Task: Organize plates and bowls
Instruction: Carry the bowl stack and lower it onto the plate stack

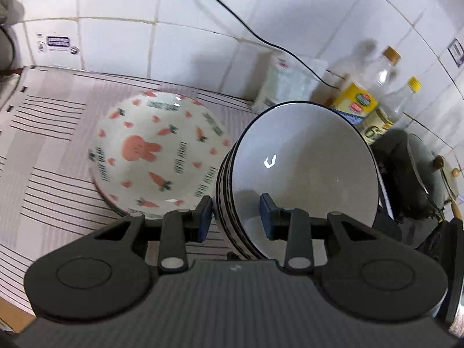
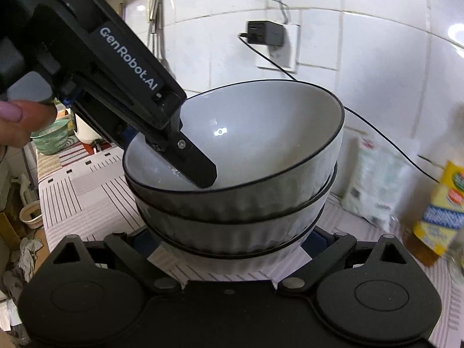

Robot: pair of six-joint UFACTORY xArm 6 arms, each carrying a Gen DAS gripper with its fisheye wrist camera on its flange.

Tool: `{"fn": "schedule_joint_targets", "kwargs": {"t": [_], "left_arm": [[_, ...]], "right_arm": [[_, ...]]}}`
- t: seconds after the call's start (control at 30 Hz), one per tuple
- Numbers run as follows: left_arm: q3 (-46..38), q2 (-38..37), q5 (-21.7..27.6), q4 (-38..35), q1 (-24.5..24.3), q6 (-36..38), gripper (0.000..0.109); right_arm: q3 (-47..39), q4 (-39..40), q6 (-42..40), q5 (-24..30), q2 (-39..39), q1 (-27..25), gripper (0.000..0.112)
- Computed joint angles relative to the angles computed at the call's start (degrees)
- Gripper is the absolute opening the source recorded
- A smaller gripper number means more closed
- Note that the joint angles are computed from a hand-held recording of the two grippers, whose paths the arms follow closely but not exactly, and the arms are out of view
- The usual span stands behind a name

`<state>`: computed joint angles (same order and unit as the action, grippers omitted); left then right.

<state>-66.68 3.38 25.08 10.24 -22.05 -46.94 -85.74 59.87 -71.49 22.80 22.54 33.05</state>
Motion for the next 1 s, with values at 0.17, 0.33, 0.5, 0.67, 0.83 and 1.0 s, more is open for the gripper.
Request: {"fn": "schedule_joint_targets", "kwargs": {"t": [0.17, 0.33, 0.5, 0.67, 0.83, 1.0], "left_arm": [[-0.47, -0.12, 2.42, -1.09, 3.16, 3.54, 0.035], [-1.09, 1.08, 2.32, -5.64, 6.70, 10.40, 0.035], [-3.89, 4.55, 2.65, -10.74, 9.28, 17.81, 0.035], [-6.10, 7.76, 3.82, -18.08, 11.40, 27.03, 0.035], [-8.35, 10.55, 5.08, -21.76, 12.51, 33.57, 0.035], [-11.40, 12.76, 7.49, -25.22, 13.57, 39.35, 0.035]], "right_arm": [[-5.13, 0.01, 1.80, -0.70, 4.76, 2.15, 0.100], [-11.41, -2.73, 5.98, -1.41, 10.19, 3.82, 0.100], [-16.09, -7.31, 11.28, -2.62, 14.78, 4.76, 0.100], [-19.89, -15.84, 19.17, -4.30, 19.09, 5.80, 0.100], [-22.21, -23.41, 28.15, -5.71, 22.12, 6.40, 0.100], [-24.42, -30.78, 36.98, -6.39, 24.14, 6.66, 0.100]]}}
